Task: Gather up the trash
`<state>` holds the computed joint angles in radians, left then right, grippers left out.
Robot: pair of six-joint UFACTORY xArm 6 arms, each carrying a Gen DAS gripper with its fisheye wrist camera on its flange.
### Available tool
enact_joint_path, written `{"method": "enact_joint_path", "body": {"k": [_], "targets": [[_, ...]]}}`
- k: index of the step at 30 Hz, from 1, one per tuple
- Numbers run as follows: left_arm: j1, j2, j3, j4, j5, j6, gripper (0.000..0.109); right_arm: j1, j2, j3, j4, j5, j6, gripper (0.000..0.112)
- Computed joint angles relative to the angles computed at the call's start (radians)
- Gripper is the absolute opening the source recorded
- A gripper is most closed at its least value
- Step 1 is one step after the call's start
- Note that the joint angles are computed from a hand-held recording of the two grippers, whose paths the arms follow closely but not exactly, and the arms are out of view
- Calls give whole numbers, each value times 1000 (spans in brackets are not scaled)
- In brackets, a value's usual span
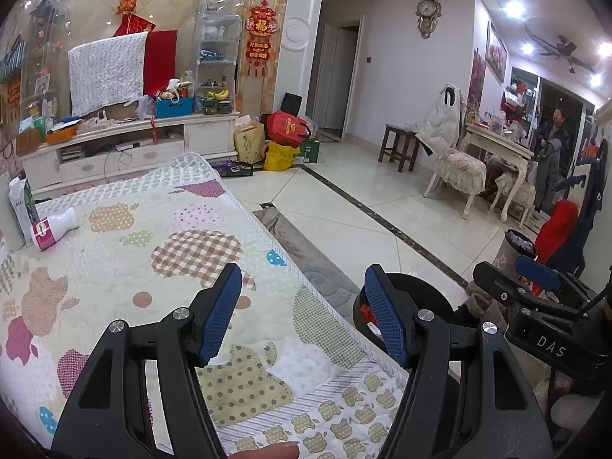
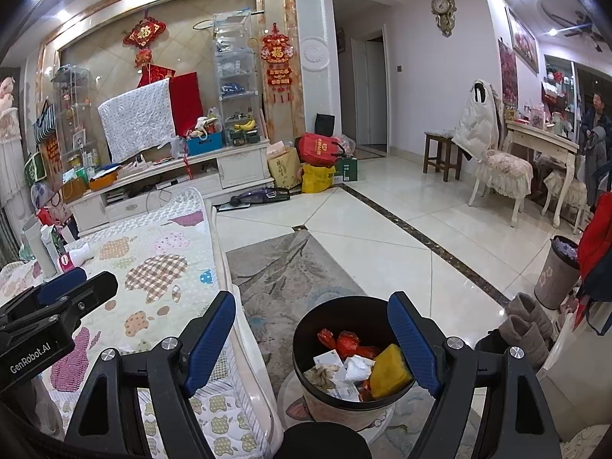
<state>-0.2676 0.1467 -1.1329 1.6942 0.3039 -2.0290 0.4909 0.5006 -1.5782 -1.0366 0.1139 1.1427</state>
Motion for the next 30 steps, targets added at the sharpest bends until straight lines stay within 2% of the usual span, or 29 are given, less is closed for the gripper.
{"method": "enact_joint_path", "body": {"k": [19, 30], "targets": [[2, 10, -3, -1, -10, 9, 66, 3, 15, -7, 79, 6, -70, 80], [1, 16, -9, -8, -10, 18, 66, 2, 15, -5, 81, 6, -72, 80]]}}
